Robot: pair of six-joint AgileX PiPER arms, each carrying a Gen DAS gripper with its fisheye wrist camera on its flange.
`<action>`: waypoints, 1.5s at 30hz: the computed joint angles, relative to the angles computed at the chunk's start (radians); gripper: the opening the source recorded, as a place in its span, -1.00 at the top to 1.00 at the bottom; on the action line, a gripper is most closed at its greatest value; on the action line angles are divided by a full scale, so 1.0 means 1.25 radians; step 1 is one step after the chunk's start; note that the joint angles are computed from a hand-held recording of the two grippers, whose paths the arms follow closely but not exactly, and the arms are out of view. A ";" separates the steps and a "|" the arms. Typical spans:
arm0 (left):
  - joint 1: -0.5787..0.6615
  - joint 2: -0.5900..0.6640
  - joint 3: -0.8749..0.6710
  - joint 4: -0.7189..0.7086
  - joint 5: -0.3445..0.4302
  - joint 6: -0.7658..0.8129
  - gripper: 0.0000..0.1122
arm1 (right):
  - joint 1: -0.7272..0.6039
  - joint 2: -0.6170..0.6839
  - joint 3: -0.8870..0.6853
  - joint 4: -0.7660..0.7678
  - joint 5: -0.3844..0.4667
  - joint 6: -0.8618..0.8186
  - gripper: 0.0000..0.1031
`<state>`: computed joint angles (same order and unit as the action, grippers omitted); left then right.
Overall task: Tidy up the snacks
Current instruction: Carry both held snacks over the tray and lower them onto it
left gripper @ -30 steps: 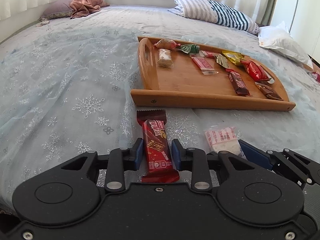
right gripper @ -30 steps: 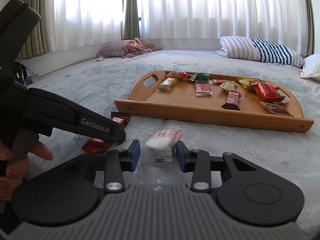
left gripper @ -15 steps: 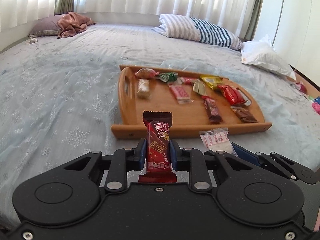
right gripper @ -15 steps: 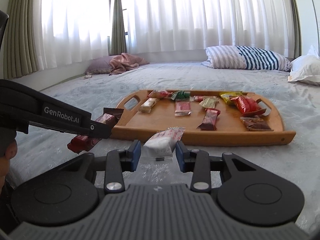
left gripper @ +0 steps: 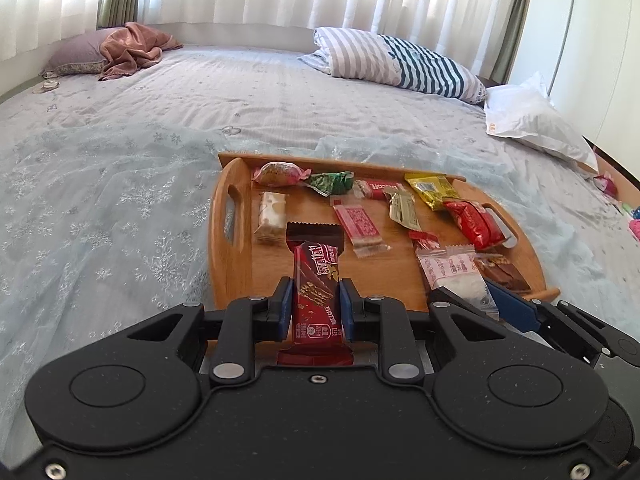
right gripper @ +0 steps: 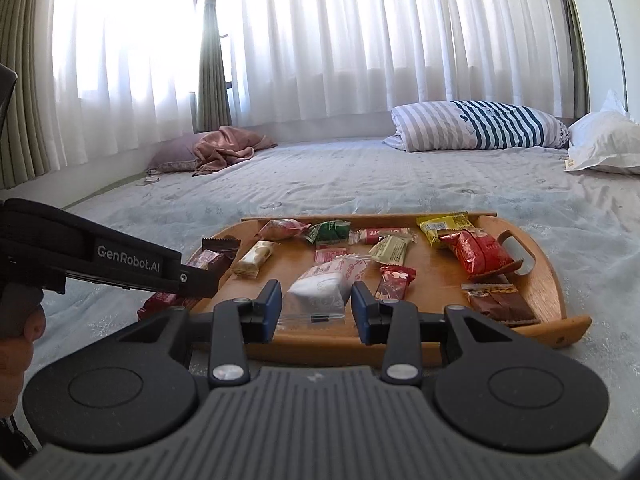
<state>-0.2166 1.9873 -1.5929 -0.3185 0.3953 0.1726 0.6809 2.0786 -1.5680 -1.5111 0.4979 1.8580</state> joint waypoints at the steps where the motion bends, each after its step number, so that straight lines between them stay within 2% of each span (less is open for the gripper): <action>1: -0.001 0.019 -0.027 0.020 0.012 -0.023 0.59 | -0.006 0.010 -0.018 0.021 -0.009 -0.024 0.18; 9: -0.006 0.136 -0.192 0.123 0.081 -0.139 0.59 | -0.046 0.073 -0.105 0.123 -0.058 -0.138 0.18; 17: -0.011 0.208 -0.293 0.180 0.129 -0.198 0.59 | -0.072 0.114 -0.170 0.274 -0.091 -0.275 0.18; 27: -0.017 0.247 -0.346 0.205 0.152 -0.224 0.59 | -0.084 0.157 -0.252 0.466 -0.077 -0.468 0.18; 45: -0.023 0.265 -0.363 0.238 0.152 -0.247 0.58 | -0.090 0.185 -0.300 0.567 -0.058 -0.565 0.17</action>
<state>-0.2453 2.3181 -2.0461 -0.0207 0.5850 -0.1365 0.5687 2.3094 -1.9425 -0.8026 0.4254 1.1522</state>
